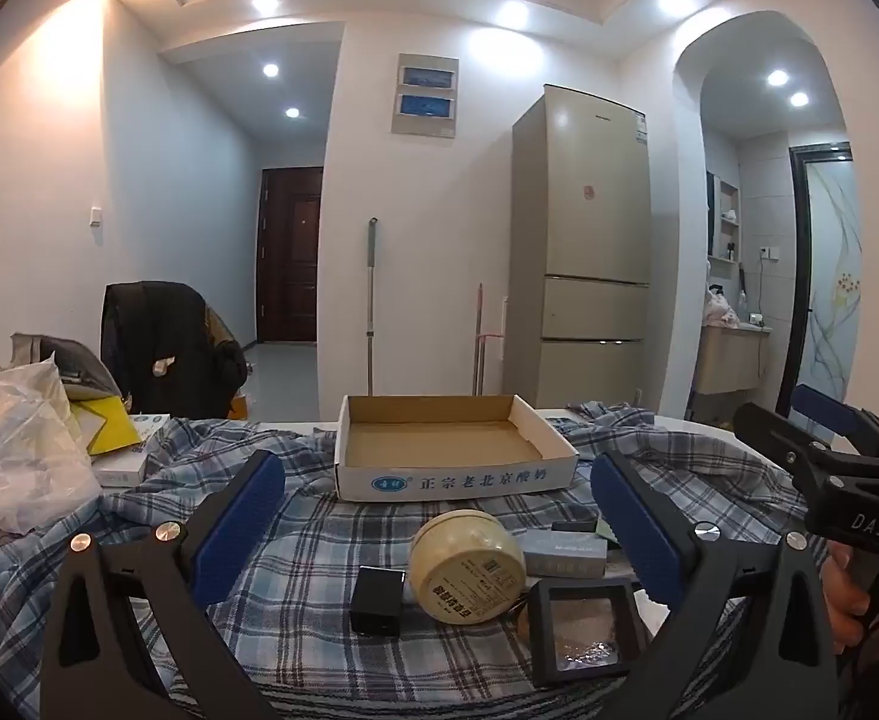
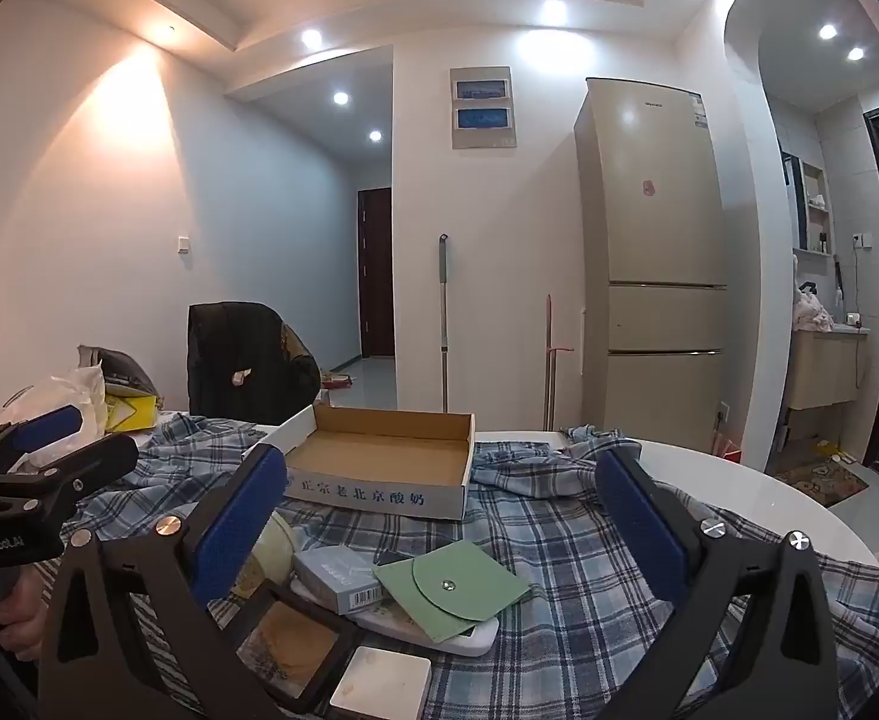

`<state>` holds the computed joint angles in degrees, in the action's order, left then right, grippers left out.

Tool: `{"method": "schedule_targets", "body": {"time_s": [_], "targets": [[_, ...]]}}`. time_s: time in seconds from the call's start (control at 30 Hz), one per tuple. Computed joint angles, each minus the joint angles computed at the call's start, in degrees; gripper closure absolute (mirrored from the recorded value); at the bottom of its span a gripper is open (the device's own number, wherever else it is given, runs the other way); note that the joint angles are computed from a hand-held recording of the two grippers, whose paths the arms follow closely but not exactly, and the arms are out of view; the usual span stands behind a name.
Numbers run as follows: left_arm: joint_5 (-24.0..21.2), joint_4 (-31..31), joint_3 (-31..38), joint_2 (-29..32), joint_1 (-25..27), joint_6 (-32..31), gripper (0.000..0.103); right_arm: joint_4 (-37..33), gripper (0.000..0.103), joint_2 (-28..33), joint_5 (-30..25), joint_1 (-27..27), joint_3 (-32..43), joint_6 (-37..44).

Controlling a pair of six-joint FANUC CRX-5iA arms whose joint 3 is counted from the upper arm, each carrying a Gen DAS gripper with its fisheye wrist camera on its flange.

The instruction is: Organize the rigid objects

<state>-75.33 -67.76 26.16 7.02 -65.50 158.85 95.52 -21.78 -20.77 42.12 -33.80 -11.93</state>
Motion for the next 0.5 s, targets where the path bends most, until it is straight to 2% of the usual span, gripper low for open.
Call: {"method": "schedule_targets", "body": {"time_s": [0.07, 0.17, 0.2, 0.27, 0.3, 0.5], "targets": [[0.81, -1.25, -1.12, -0.67, -0.03, 1.12, 0.0, -0.89, 0.0, -0.18, 0.46, -0.45, -0.05, 0.42], [0.1, -4.94, -1.58, -0.12, -2.23, 2.15, 0.0, 7.3, 0.0, -1.06, 0.41, -1.8, -1.16, -4.1], [0.06, -4.69, -1.8, -0.27, -2.31, 2.11, 0.0, 8.48, 0.0, -1.28, 0.43, -1.88, -1.34, -4.83], [0.18, -3.25, -1.69, -0.62, -1.79, 2.15, 0.0, 6.58, 0.0, -1.03, -0.36, -1.0, -0.79, -2.93], [0.4, -1.8, -1.14, -0.33, -0.92, 1.47, 0.0, 8.98, 0.0, -0.87, 0.09, -1.68, -1.03, -5.09], [1.98, 1.91, -0.67, -0.03, 1.39, -0.17, 0.0, 5.95, 0.0, -0.51, 0.11, -0.71, -0.66, -1.81]]}}
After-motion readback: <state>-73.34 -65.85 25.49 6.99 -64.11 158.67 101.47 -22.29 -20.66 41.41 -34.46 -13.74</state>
